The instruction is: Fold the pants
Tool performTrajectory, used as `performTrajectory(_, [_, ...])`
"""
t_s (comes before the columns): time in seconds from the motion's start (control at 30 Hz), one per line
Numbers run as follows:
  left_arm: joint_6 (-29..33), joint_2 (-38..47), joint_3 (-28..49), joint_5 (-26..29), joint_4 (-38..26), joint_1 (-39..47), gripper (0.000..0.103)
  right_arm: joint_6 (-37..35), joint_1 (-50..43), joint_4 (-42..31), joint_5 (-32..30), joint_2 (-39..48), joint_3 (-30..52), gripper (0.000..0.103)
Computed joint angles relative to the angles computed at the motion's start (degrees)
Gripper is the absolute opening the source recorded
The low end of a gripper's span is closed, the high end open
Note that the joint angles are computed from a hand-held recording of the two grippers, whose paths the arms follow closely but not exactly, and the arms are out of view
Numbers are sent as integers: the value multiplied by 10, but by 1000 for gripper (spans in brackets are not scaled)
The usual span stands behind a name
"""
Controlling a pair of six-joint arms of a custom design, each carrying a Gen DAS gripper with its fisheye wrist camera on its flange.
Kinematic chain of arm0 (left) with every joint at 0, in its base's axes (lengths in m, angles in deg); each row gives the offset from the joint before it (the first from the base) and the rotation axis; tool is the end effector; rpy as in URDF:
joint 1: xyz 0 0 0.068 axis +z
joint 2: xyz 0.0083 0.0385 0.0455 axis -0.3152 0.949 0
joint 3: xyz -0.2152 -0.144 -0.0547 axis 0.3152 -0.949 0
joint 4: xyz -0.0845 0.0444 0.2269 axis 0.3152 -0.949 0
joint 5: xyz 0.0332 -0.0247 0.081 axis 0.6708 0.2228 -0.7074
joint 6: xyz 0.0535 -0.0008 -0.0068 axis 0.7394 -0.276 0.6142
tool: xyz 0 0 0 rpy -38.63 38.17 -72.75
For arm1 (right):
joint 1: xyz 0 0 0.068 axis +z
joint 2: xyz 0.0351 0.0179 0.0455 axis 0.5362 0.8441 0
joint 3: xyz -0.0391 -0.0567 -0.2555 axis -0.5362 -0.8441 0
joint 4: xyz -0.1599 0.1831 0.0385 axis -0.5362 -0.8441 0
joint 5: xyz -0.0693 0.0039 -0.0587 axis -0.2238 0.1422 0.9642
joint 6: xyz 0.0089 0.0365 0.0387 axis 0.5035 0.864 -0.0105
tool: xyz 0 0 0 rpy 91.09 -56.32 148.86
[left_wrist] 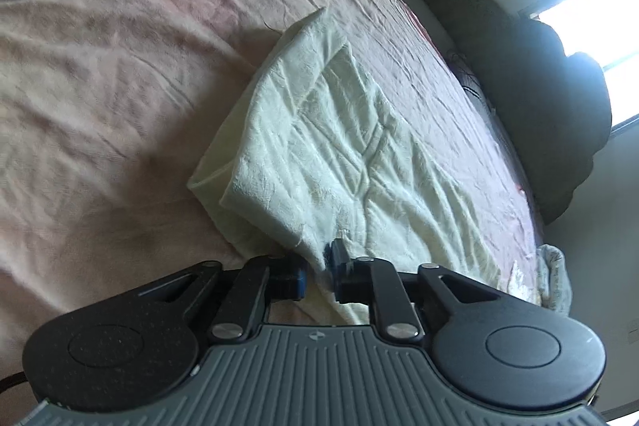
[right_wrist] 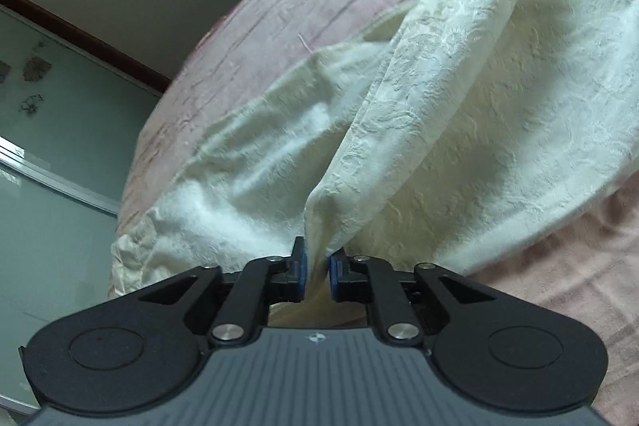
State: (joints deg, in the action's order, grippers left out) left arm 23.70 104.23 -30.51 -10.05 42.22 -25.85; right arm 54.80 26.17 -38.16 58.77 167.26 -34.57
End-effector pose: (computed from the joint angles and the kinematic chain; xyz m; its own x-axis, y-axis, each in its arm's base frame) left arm 0.3045 -0.0521 0.1769 -0.7796 -0.5218 -0.3462 -0.2188 0.7450 -0.6302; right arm 0.2436 -0.0093 0.1670 -0.7083 0.6011 -0.3701 0.2164 0.6840 0.6967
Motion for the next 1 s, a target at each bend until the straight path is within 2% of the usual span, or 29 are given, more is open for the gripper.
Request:
performTrajectory(0.1, [10,-27,-14,6,-11,6,27,-42,-23,-55,10,-25,16,20])
performTrajectory(0.2, [34,-82,-29,19,-45,13,30,-113,-94,-107,-16,-65,30,25])
performTrajectory(0.23, [49,-101,-30,24,-61,12,35,-151,-114,-126,5,-80,45,28])
performTrajectory(0.3, [69,-132,-26,24,-95,8,46,-218,-122,-136,90,-90,81,34])
performTrajectory(0.33, [76,-148,-24,12,-108,2,49,-257,-138,-134,122,-71,110,46])
performTrajectory(0.37, [84,-162,-20,-4,-122,-8,49,-287,-149,-140,141,-41,147,65])
performTrajectory(0.4, [87,-173,-14,-20,-131,-21,49,-311,-153,-154,161,1,196,71])
performTrajectory(0.47, [78,-191,-10,-46,-120,-52,49,-333,-153,-160,193,87,282,72])
performTrajectory(0.57, [10,-179,-27,-50,-15,-113,56,-356,-132,-187,229,232,434,70])
performTrajectory(0.67, [-13,-104,-10,-57,77,-188,58,-381,-91,-262,340,388,614,70])
performTrajectory(0.73, [-21,-48,20,-74,102,-229,58,-388,-75,-307,400,478,719,70])
performTrajectory(0.8, [-44,2,45,-66,125,-253,58,-382,-69,-352,425,540,794,70])
performTrajectory(0.87, [-48,41,70,-62,131,-275,58,-370,-66,-359,434,562,813,74])
performTrajectory(1.0, [-16,72,88,-66,121,-296,59,-358,-77,-364,417,571,826,74])
